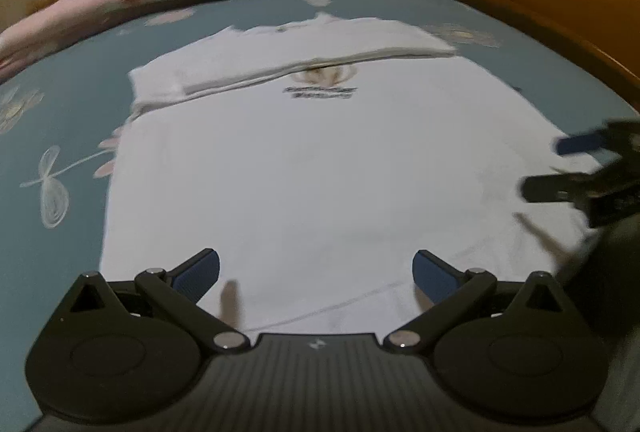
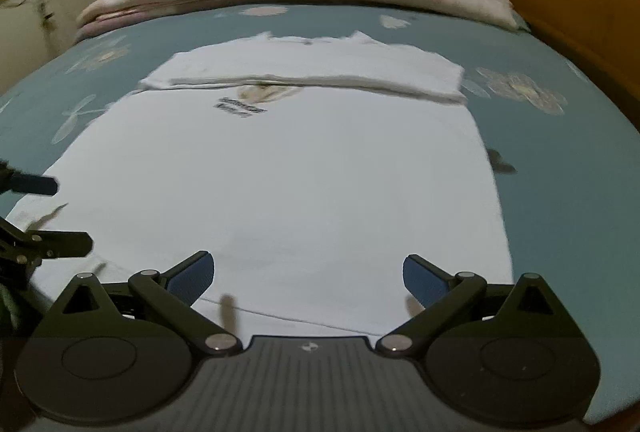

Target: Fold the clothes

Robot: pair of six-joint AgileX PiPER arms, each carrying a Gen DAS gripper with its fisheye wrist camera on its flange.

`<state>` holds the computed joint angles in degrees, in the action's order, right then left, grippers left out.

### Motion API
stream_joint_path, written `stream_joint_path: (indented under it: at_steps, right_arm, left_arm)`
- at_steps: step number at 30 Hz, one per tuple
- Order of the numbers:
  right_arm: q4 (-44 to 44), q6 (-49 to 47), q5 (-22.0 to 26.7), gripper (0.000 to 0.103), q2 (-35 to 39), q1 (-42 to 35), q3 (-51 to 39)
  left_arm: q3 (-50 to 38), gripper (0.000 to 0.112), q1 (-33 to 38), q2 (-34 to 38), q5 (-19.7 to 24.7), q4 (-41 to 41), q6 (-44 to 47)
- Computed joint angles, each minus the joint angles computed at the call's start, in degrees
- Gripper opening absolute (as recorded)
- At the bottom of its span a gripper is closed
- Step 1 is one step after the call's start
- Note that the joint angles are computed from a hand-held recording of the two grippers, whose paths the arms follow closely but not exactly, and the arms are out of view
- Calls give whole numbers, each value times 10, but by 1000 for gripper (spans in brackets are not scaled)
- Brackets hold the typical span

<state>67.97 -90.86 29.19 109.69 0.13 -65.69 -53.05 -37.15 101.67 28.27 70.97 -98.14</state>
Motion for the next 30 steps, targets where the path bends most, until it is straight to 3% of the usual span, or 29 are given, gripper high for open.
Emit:
stream_joint_path:
  at_steps: [5, 12, 17, 22, 25, 30]
  right_arm:
    - [-49, 40, 7, 102, 14, 9, -2]
    - [-11, -10, 15, 103, 8, -20, 19]
    - [-15, -1, -1, 103, 2, -13, 24]
    - [-62, 1, 11, 102, -4, -6, 4]
    - [-90, -10, 7, 102, -7, 5, -11]
    - [-113, 2, 13, 102, -9, 14, -41]
  left_arm:
    - [-4, 102, -5, 18, -10, -28, 9]
    - [29, 102, -4, 11, -22, 40, -64]
    - [25, 102, -15, 6, -9, 18, -35]
    - [46, 102, -37, -8, 2, 98, -48]
    - [45, 102, -40, -11, 5, 105, -36]
    - [54, 102, -2, -16, -15, 141, -96]
